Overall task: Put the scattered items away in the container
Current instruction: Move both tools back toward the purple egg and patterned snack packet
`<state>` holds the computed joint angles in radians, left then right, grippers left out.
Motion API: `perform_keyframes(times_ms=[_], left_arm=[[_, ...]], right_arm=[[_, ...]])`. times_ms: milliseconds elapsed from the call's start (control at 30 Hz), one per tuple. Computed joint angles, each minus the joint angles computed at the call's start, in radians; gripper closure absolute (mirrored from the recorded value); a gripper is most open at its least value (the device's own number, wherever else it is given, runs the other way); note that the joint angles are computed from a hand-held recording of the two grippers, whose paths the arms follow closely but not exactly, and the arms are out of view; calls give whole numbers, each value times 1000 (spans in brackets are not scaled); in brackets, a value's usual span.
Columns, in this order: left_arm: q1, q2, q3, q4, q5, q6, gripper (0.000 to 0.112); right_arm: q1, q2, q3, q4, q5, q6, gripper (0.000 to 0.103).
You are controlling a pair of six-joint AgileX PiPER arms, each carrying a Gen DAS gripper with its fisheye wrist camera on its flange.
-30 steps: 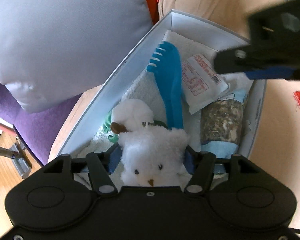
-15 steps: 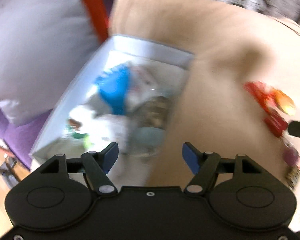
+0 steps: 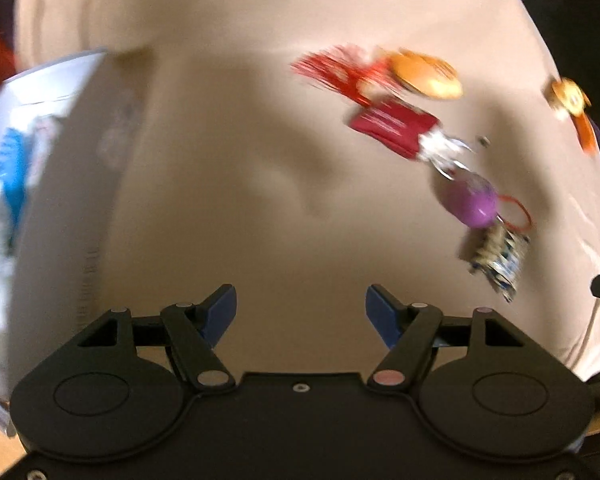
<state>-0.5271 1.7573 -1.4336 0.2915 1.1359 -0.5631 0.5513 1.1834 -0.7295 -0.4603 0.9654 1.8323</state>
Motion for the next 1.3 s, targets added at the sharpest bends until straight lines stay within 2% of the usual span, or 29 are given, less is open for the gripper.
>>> perform_keyframes(times_ms=[200, 433, 633, 700, 800, 867, 1033, 1200, 1300], left_arm=[[-36, 95, -7, 15, -71, 17, 44], [41, 158, -52, -74, -164, 32, 44], [80, 167, -58, -120, -256, -1, 44], [76, 174, -61, -124, -274, -6, 44], [60, 188, -71, -142, -293, 27, 44], [41, 198, -79, -132, -296, 43, 44], [-22, 250, -129, -61, -288, 49, 43], [-77, 306, -176, 9, -275, 46, 42], [-87, 321, -185, -12, -293, 73, 42]], right_arm=[[-119, 81, 48, 14, -195, -34, 50], [-255, 198, 27, 89, -388, -178, 49], [-315, 328, -28, 121, -532, -210, 42], [-309, 374, -71, 116, -514, -221, 39], [-269, 456, -174, 107, -369, -288, 48], [-248, 444, -156, 89, -375, -282, 58], [-183, 345, -71, 46, -269, -196, 57], [-172, 214, 79, 55, -302, -108, 55], [-168, 182, 129, 43, -338, -60, 54]])
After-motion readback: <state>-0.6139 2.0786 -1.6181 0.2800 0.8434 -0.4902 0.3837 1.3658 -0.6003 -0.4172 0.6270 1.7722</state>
